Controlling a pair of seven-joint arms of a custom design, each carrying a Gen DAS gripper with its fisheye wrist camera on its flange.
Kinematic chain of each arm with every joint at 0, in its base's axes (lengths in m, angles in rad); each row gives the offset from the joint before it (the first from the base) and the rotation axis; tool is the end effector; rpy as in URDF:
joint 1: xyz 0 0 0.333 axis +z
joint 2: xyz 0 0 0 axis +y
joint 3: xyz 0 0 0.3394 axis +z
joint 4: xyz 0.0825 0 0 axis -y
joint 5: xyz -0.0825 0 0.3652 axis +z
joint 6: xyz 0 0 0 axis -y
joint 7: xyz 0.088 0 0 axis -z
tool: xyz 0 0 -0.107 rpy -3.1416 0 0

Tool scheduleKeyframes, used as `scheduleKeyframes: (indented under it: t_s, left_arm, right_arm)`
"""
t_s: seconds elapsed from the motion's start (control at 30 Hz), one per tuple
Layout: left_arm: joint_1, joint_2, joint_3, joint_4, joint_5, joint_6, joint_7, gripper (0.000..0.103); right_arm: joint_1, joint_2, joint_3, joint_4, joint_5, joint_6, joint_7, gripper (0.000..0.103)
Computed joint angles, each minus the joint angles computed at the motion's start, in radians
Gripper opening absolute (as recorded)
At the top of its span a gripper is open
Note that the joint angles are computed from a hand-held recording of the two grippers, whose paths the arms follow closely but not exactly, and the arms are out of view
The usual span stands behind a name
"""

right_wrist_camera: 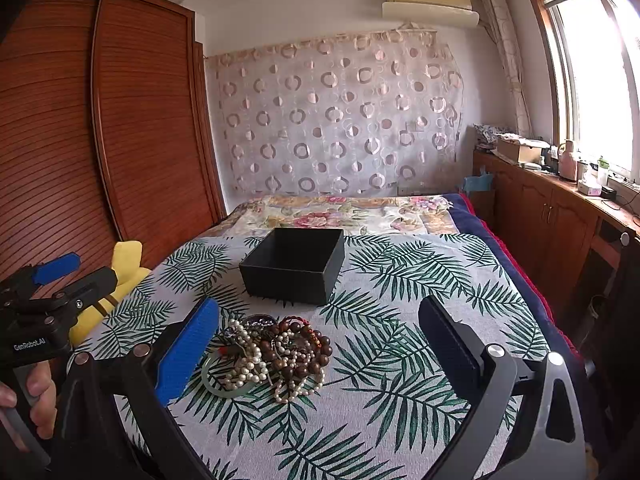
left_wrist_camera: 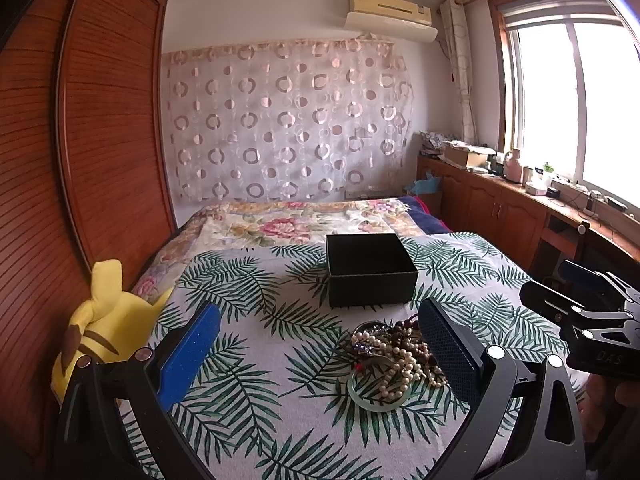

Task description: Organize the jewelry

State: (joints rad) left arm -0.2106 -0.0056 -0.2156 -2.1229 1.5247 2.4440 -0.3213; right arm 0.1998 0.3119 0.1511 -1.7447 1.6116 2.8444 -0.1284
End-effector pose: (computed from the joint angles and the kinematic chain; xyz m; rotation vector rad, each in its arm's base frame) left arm 0.5047 -0.2279 0.4814 -1.7065 1.2067 -0.7448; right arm 0.6375 0.1653 0.4710 -1.7947 0.9641 -0.4871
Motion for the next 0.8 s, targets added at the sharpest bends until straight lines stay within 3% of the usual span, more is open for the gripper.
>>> scheduleKeyframes:
  t_s: [0.8]
  left_arm:
    - [-0.013, 0.006, -0.002, 0.018, -0.016, -0.013, 0.020, 0.096]
  right_arm:
    - [0.000, 0.005, 0.000, 0.000, 0.014, -0.003, -0.015, 0.101]
